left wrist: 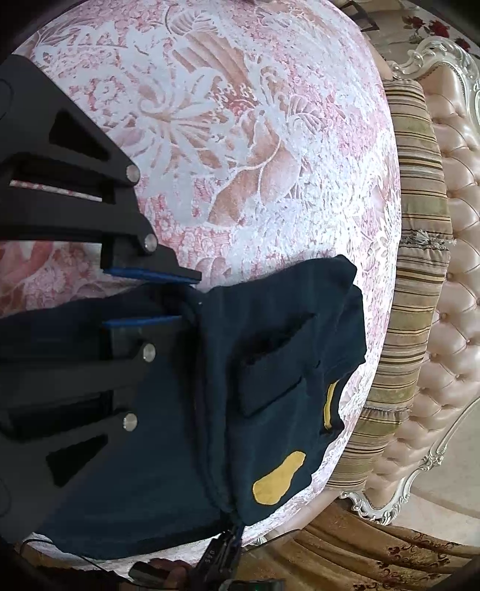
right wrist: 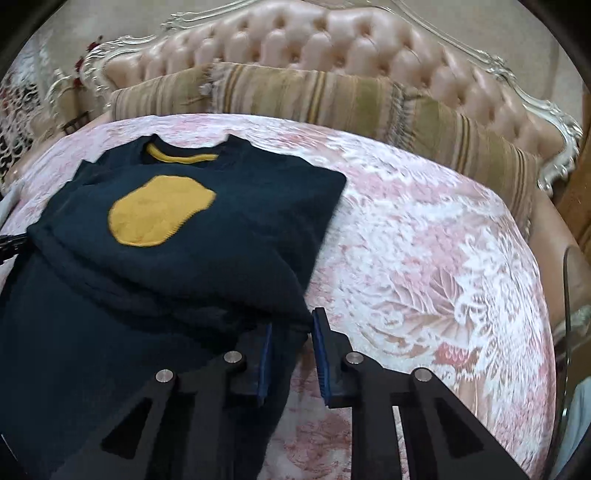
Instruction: Fold clothes
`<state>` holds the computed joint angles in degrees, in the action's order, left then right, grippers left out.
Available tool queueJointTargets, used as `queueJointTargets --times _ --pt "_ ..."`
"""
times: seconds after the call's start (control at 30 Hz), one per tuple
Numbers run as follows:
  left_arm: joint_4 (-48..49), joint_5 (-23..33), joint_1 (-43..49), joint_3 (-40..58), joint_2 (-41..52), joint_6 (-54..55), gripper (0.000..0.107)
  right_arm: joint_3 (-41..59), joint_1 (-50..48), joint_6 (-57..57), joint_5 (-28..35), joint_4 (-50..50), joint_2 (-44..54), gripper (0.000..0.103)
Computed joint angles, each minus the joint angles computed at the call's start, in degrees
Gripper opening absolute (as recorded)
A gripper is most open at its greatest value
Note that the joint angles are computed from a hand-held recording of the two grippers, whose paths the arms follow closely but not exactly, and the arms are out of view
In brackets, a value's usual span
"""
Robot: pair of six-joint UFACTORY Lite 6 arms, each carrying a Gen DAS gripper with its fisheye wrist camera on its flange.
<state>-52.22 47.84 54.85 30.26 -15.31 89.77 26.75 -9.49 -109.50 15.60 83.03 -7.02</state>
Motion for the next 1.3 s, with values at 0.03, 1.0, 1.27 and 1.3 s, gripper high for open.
queueJointTargets --times 0.03,1.0,1.27,1.3 --pt "-0.05 0.14 0.04 0.27 0.47 -0.18 0.018 -0.23 -0.46 0.12 0.22 0.16 -0.05 0.019" --pt "0.66 7.18 8.41 2.85 -1.91 5.35 0.045 -1.17 -9.38 3.20 7.56 -6.50 -3.06 0.040" --pt "-6.41 6.59 -1.84 23.55 19.08 -0.71 0.045 15.54 -11.60 14.30 14.28 -13.10 3.04 0.066" --pt "-6.85 5.47 -4.22 26.18 22.55 -1.93 0.045 19.74 -9.27 16.84 13.78 -13.79 7.57 0.069"
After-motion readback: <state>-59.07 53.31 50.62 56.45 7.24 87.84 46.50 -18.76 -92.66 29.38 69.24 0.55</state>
